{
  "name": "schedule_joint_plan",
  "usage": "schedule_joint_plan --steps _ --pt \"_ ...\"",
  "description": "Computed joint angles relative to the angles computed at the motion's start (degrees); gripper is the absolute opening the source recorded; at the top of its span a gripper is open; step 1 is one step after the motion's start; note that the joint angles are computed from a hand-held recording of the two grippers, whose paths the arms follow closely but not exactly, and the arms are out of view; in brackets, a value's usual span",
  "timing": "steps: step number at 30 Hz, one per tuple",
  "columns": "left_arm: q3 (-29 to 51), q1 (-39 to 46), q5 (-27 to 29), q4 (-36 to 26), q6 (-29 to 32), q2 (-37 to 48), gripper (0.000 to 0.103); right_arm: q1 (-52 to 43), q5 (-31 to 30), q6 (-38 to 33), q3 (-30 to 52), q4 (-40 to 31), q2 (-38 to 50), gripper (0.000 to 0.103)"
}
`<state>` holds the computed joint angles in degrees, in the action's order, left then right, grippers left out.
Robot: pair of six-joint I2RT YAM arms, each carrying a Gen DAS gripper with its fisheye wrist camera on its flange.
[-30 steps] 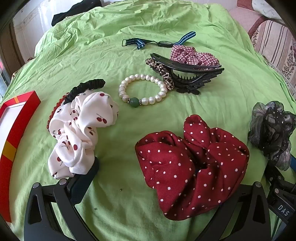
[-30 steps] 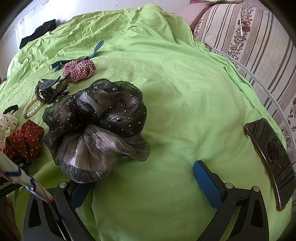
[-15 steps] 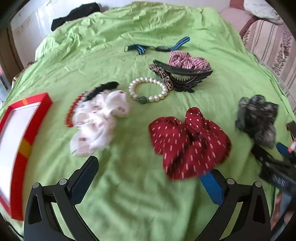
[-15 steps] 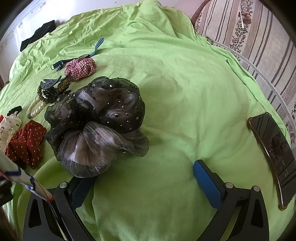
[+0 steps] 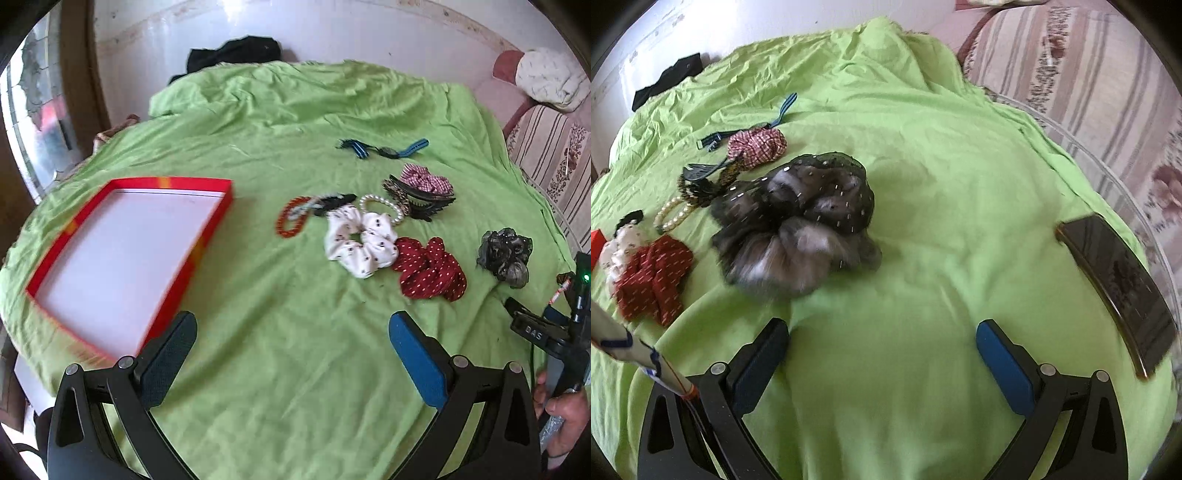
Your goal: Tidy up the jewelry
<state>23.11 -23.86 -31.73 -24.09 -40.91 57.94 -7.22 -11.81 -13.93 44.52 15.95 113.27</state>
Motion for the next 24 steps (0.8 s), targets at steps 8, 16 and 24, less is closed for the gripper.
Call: schedule_joint_plan --steps 8,16,24 --pt "-1.21 -9.15 -5.39 -11.16 -5.63 -11.20 0.103 -3.55 -0.92 -3.34 -15.28 1.84 -14.66 0.103" --pt "1.31 -25.24 -16.25 -21.79 -19.03 -12.52 0.103 -9.59 -6.37 -1.72 -26.62 1.89 -31.72 0.102" --pt "6.40 -37.91 -23.78 -36.18 -34.18 -8.44 0.103 -13.71 -11.53 -4.99 -25.43 -11.31 -39.94 0.098"
